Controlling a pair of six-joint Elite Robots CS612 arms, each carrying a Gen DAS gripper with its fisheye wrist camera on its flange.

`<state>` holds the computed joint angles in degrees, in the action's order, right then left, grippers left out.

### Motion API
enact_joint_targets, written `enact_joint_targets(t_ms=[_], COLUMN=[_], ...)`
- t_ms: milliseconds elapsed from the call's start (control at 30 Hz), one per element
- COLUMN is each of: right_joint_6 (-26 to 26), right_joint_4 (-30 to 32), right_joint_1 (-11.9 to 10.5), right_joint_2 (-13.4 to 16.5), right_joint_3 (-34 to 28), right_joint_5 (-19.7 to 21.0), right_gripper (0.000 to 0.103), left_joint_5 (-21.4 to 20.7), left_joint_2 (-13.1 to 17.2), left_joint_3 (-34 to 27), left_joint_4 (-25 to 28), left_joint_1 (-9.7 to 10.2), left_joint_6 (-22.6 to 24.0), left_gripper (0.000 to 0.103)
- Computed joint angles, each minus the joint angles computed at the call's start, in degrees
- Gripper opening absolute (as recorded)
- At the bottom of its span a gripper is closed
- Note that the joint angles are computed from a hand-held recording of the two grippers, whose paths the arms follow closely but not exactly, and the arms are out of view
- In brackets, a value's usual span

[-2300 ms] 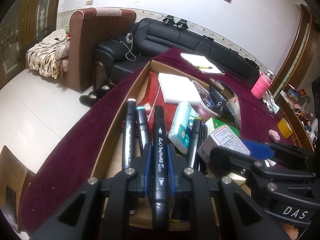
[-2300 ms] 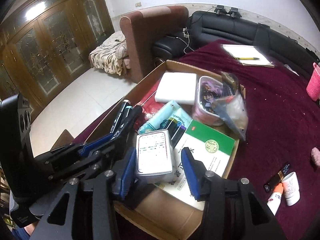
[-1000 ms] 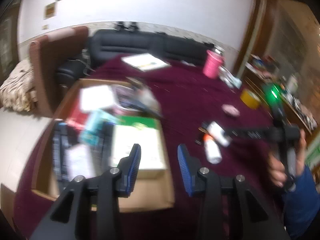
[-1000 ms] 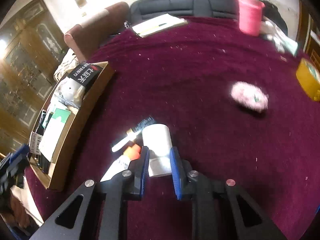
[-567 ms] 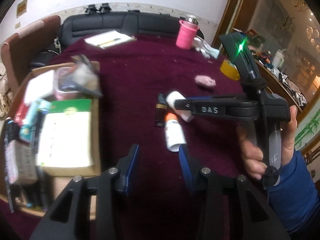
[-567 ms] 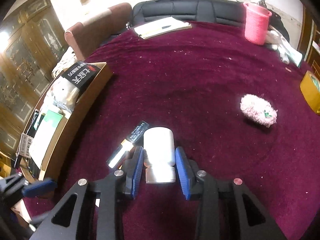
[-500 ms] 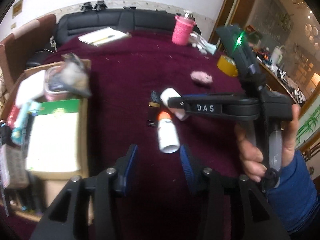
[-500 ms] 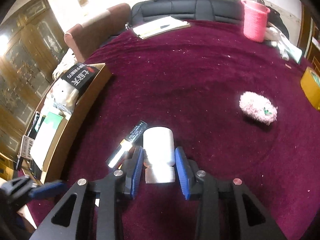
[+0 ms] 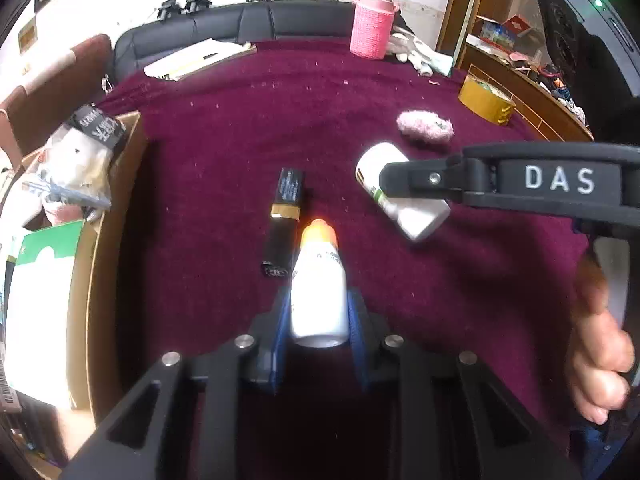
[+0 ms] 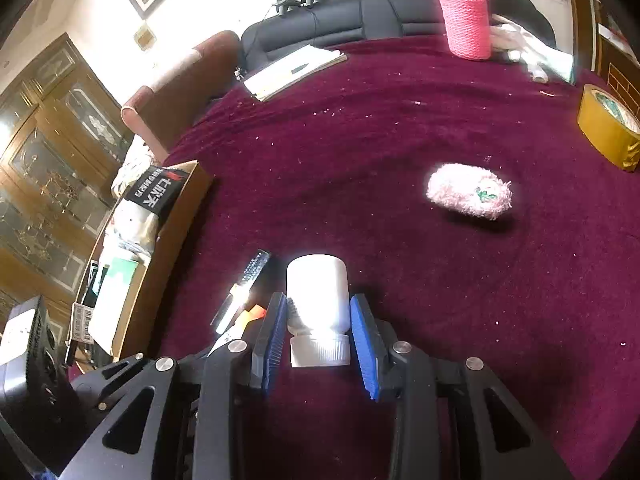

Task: Organize objects
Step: 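Carry both held bottles over the cardboard box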

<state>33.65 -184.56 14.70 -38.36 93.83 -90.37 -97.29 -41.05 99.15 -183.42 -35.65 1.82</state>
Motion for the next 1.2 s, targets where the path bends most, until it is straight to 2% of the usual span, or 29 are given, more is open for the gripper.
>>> enact_joint_targets(t_ms=[333,1200], right_joint_6=[-0.84,-0.67], right_joint_4=[-0.51,-2.96], right_joint_1=[0.22,0.63], right_joint_2=[0.13,-0.05], right_joint_3=[-0.19,0.15], right_joint_5=[1.30,0.91], right_gripper=[0.036,0.036], left_joint_5=[1.52,4.29], left_joint_2=[-0.85,-3.27], left_joint_3=[3.56,8.28], left_joint_4=[-6.90,-15.72], left_joint_1=[0.25,0.73], left_joint_6=[-1.97,-1.40], left_gripper=[0.026,0.026])
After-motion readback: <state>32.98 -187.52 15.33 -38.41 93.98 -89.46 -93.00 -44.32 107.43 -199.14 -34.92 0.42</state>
